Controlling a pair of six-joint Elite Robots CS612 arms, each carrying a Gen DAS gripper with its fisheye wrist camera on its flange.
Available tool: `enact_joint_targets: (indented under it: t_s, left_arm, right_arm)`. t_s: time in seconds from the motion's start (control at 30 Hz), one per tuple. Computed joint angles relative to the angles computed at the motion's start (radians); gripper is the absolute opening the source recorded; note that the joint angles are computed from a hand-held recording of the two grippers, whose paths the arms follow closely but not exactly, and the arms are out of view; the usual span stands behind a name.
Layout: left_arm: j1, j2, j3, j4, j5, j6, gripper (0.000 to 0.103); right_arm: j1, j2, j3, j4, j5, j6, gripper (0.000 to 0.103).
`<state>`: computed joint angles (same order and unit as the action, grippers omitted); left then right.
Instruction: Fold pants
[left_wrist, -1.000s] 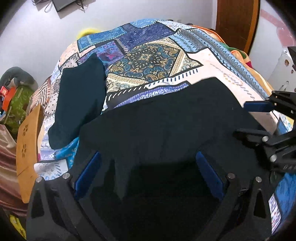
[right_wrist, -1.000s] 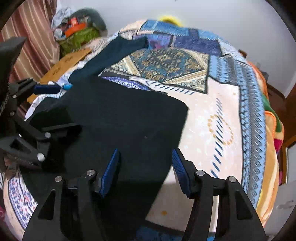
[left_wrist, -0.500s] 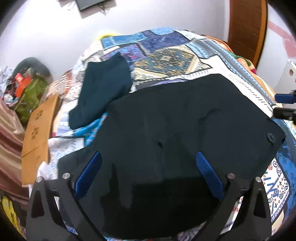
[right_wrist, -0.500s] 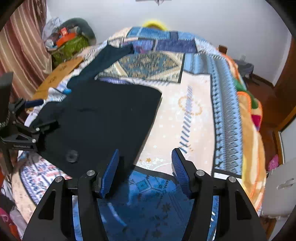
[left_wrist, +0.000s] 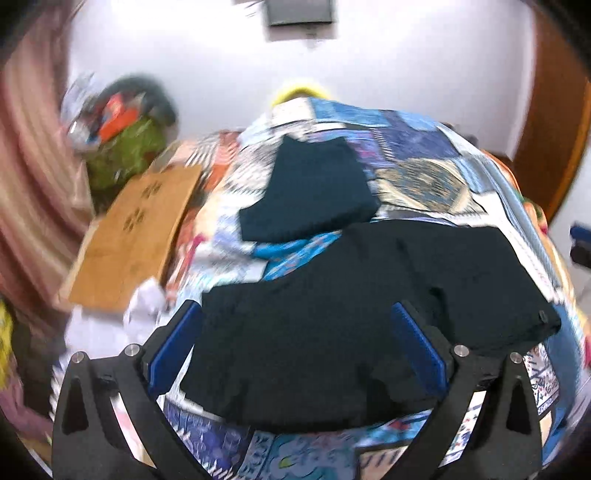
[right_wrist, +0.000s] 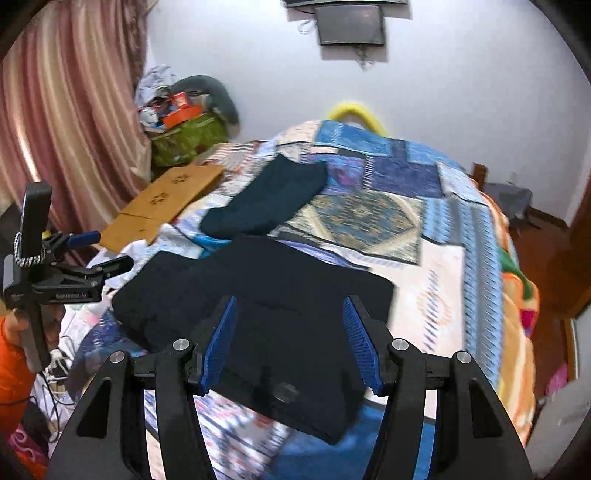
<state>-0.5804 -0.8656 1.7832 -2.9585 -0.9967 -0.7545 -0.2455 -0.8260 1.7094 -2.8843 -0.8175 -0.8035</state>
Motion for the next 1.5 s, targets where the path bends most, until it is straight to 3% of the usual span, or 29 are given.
enact_joint_targets:
  t_s: [0.2, 0.3, 0.4, 0.47, 0.57, 0.73, 0.9, 0.93, 0.97, 1.03, 1.13, 1.27, 1.4, 1.5]
  left_arm:
    - [0.074, -0.024, 0.103, -0.053, -0.204, -0.215, 0.103]
    - [0.101, -0.009, 0.135, -0.121, -0.311, -0.276, 0.103]
    - [0.129, 0.026, 0.156, -0.223, -0.455, -0.342, 0.103]
    - [0.139, 0.047, 0.165, -0.285, -0.513, -0.389, 0.103]
    - [0.155, 0.088, 0.158, -0.341, -0.613, -0.455, 0.103]
    - [0.18, 0.159, 0.116, -0.415, -0.748, -0.532, 0.103]
    - [0.196, 0.194, 0.071, -0.454, -0.769, -0.532, 0.103]
    - [0.198, 0.197, 0.065, -0.454, -0.768, -0.536, 0.098]
    - [0.2, 0.199, 0.059, -0.449, -0.761, -0.532, 0.092]
    - [0.199, 0.186, 0.05, -0.378, -0.724, -0.517, 0.06]
    - [0.191, 0.172, 0.055, -0.337, -0.648, -0.533, 0.03]
    - [0.163, 0.14, 0.065, -0.285, -0.518, -0.508, 0.02]
    - [0.124, 0.078, 0.058, -0.16, -0.359, -0.353, 0.016]
    - [0.102, 0.042, 0.05, -0.139, -0.26, -0.251, 0.015]
  right_arm:
    - [0.054, 0.019, -0.017, 0.085, 0.006, -0.053, 0.059]
    - [0.082, 0.035, -0.037, 0.156, -0.021, -0.084, 0.059]
    - [0.102, 0.054, -0.05, 0.167, -0.066, -0.083, 0.059]
    - [0.111, 0.064, -0.057, 0.175, -0.103, -0.086, 0.059]
    - [0.117, 0.072, -0.085, 0.268, -0.142, -0.116, 0.059]
    - [0.111, 0.072, -0.095, 0.308, -0.132, -0.132, 0.061]
    - [0.112, 0.072, -0.095, 0.321, -0.124, -0.143, 0.064]
    - [0.112, 0.073, -0.098, 0.326, -0.123, -0.144, 0.064]
    - [0.111, 0.074, -0.1, 0.331, -0.119, -0.144, 0.064]
    - [0.108, 0.076, -0.103, 0.342, -0.109, -0.144, 0.064]
    - [0.105, 0.078, -0.109, 0.36, -0.094, -0.139, 0.064]
    - [0.103, 0.077, -0.114, 0.374, -0.086, -0.129, 0.064]
    - [0.086, 0.067, -0.106, 0.357, -0.05, -0.107, 0.064]
    - [0.063, 0.056, -0.081, 0.264, -0.023, -0.08, 0.064]
